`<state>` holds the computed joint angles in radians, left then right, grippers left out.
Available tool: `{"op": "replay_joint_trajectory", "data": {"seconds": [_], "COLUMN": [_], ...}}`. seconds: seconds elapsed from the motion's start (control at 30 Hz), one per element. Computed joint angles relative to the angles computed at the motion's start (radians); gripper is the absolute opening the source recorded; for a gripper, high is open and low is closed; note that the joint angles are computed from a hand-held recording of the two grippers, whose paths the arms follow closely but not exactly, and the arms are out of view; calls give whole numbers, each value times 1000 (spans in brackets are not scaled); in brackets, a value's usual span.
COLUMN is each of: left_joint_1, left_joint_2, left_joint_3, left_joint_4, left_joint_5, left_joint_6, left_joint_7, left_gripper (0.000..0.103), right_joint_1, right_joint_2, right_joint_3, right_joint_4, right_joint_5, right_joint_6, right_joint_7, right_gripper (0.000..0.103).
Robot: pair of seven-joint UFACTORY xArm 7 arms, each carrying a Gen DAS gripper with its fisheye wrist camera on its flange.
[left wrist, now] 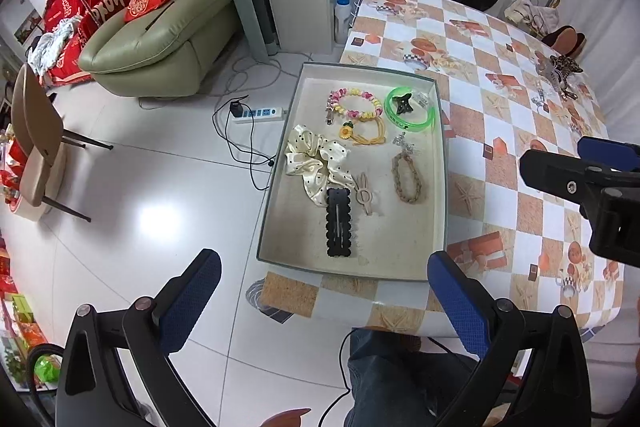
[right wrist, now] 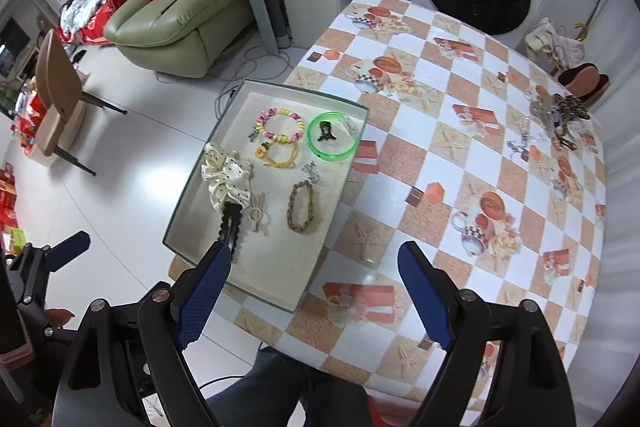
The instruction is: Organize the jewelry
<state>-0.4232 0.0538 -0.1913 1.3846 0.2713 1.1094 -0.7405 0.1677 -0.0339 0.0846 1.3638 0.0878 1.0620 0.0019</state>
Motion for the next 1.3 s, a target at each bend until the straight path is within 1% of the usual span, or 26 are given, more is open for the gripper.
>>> {"op": "replay_joint_trajectory", "data": {"seconds": [0.2, 0.37, 1.3], "left_joint_1": [3, 6, 13], "left_joint_2": [-16, -20, -22], "left_joint_3": [-1, -3, -1], "left_joint_4": [-11, -14, -23], "left_joint_5": [-11, -8, -9], "left_joint_6": [5, -2, -9], "left_joint_7": [-7, 2, 8], "left_gripper": [103, 103, 103], "right_joint_1": [4, 8, 22], "right_joint_2": [-13, -13, -11], "right_joint_3": [5, 7, 13], "right_joint_4": [2, 8, 17], "right_joint_5": [-44, -53, -54], "right_joint_6": [18, 23, 35], "right_joint_7": [15, 22, 31], "right_gripper": [87, 87, 87]}}
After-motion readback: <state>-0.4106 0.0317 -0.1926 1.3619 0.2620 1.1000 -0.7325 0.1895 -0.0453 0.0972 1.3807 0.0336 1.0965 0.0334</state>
